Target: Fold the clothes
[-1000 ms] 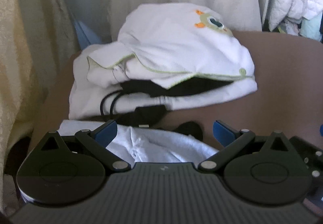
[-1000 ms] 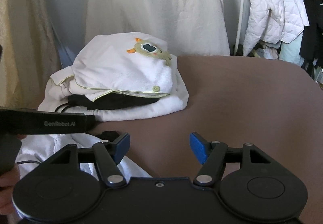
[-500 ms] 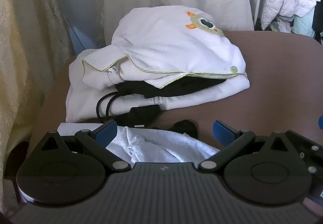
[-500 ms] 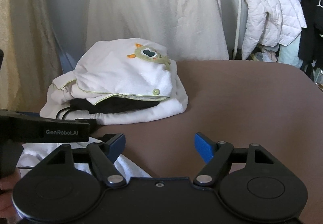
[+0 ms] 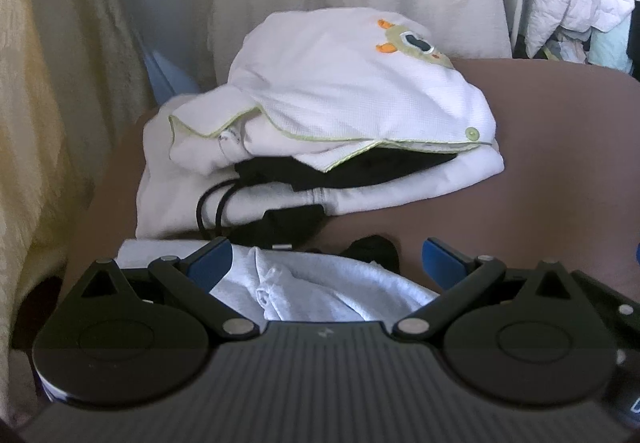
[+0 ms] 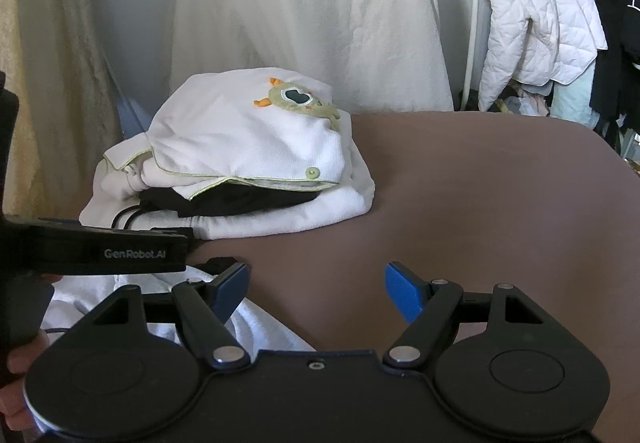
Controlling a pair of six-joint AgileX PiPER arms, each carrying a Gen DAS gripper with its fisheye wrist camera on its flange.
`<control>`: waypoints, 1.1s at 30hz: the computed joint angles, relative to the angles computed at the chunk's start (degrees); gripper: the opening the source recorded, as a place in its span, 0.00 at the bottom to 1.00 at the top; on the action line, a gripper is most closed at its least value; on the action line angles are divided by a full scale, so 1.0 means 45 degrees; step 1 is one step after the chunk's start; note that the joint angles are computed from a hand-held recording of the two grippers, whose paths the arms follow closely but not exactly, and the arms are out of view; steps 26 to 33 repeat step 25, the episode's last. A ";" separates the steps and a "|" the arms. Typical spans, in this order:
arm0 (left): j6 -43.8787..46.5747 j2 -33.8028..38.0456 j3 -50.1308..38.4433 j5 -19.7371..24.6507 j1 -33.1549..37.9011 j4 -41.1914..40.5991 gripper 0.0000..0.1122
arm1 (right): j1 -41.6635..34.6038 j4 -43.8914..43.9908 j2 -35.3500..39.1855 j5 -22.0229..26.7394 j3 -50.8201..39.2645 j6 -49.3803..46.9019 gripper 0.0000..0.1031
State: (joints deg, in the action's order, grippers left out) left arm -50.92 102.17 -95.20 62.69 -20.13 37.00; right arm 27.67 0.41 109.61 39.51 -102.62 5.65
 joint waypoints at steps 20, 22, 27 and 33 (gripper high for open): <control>0.0175 0.0228 -0.0089 0.0145 -0.0167 0.0753 0.92 | -0.0173 0.0194 -0.0175 0.0126 0.0251 -0.0153 0.77; 0.0283 0.0205 -0.0089 0.0090 -0.0126 0.0627 0.92 | -0.0174 0.0225 -0.0161 0.0151 0.0228 -0.0182 0.77; 0.0298 0.0175 -0.0080 0.0087 -0.0109 0.0551 0.92 | -0.0104 0.0110 -0.0139 0.0117 0.0192 -0.0198 0.77; 0.0298 0.0175 -0.0080 0.0087 -0.0109 0.0551 0.92 | -0.0104 0.0110 -0.0139 0.0117 0.0192 -0.0198 0.77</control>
